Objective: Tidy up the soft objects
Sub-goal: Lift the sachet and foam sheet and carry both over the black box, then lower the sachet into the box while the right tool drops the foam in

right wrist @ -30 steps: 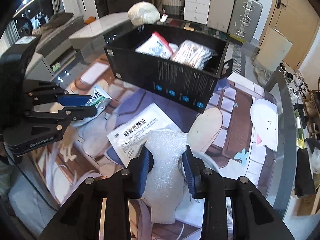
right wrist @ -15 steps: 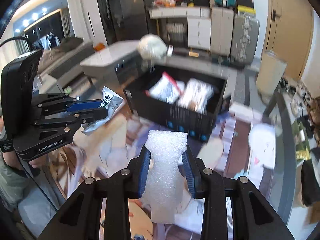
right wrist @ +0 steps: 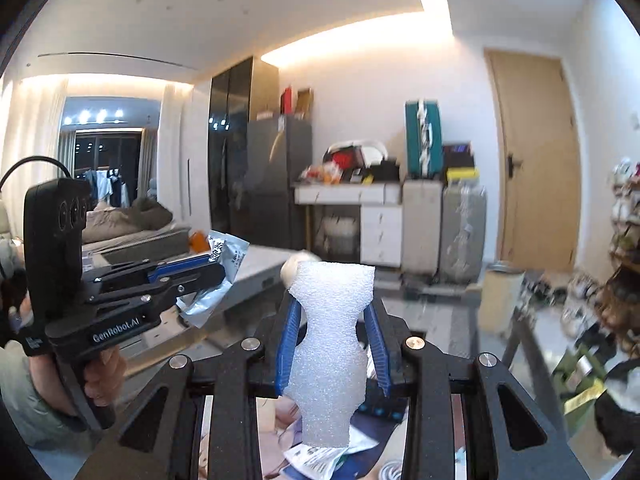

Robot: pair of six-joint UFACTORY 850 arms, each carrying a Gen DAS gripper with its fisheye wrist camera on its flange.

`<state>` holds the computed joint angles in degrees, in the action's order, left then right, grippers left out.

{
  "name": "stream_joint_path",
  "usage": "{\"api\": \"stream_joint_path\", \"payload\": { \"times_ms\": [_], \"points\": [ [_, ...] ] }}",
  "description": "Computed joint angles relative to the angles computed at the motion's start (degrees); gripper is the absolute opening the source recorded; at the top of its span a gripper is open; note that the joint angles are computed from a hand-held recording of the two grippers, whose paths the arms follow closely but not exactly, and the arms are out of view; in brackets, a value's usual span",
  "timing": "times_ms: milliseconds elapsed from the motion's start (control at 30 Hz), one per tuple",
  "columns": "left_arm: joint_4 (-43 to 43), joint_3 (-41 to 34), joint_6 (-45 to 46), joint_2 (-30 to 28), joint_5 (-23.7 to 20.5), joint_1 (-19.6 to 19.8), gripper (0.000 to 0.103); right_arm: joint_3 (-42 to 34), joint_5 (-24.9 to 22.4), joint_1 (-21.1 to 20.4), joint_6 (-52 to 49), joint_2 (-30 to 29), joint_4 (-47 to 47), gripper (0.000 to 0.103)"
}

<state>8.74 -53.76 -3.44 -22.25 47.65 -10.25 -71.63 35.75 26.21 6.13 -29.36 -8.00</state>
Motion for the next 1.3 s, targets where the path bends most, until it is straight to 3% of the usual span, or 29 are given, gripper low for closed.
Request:
{"api": "stream_joint_path", "payload": {
  "times_ms": [167,433,667,967,1300],
  "points": [
    [1.8,-0.7,-2.1,-0.5,0.1,0.9,0.014,1.1,2.0,0.9,-3.9,0.6,1.9,0.033],
    [1.8,-2.9,-1.7,-1.9,0.4,0.6,0.014,-0.9,1.2,0.4,-0.8,-0.4,-0.8,0.033],
    [0.0,-10.3,-1.3,-5.9,-2.1,0.4,0.014,-9.4,-2.7,0.5,0.1,-5.1,-1.4,0.032],
    [3.9,-21.0,-7.6,-12.7,-7.0,1.2,0.014,-25.3,-12.7,0.4,-1.8,-14.7,0.9,0.032],
    [4.9,-25.1,-11.3,-15.6,-10.3,1.8,0.014,-30.8,-16.2,-0.8,-1.3,-18.4,4.4,0.032]
  ]
}}
